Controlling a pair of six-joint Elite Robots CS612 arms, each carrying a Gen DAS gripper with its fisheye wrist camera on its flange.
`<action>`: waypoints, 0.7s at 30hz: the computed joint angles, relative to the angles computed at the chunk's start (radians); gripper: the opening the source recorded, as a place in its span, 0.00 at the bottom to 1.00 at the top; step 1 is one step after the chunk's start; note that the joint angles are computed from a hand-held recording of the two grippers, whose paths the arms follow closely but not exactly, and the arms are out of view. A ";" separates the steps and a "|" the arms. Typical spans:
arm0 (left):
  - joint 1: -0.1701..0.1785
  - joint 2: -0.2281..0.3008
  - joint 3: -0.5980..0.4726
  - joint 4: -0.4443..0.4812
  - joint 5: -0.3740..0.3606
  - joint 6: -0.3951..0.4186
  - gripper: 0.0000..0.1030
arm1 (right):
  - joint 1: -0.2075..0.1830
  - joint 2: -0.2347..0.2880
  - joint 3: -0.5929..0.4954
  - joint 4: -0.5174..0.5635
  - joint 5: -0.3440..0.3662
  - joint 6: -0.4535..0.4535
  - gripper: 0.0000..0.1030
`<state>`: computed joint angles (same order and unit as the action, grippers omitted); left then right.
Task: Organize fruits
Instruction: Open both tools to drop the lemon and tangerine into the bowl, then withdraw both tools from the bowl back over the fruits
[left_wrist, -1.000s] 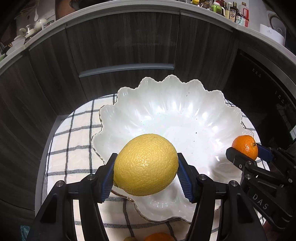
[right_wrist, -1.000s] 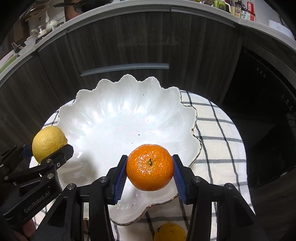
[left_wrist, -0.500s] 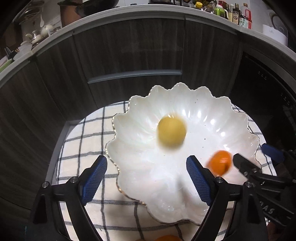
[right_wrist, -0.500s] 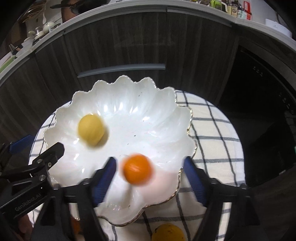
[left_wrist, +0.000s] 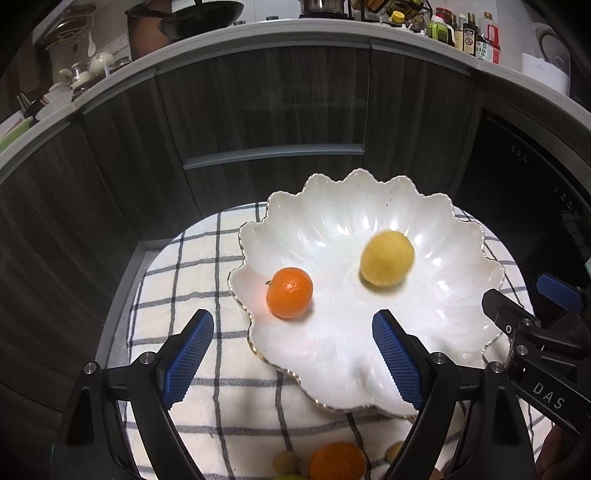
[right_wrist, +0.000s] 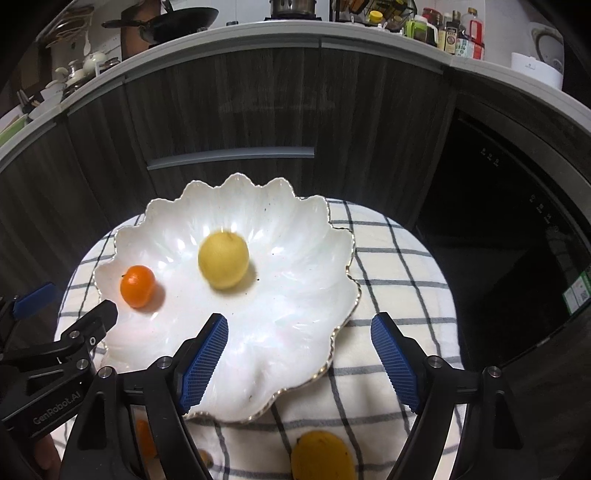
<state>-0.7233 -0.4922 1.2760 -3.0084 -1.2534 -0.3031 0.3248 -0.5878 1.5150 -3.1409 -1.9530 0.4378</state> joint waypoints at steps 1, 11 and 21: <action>-0.001 -0.004 0.005 -0.004 0.001 -0.002 0.86 | 0.002 -0.005 0.007 -0.004 -0.003 0.000 0.78; -0.019 -0.067 0.109 -0.074 0.039 -0.012 0.89 | 0.023 -0.053 0.071 -0.054 -0.034 0.002 0.78; -0.039 -0.129 0.209 -0.148 0.086 -0.014 0.96 | 0.049 -0.099 0.137 -0.101 -0.089 0.015 0.79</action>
<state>-0.7628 -0.6213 1.4854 -3.1565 -1.1675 -0.3168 0.3736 -0.6868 1.6519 -3.2424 -2.0421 0.4531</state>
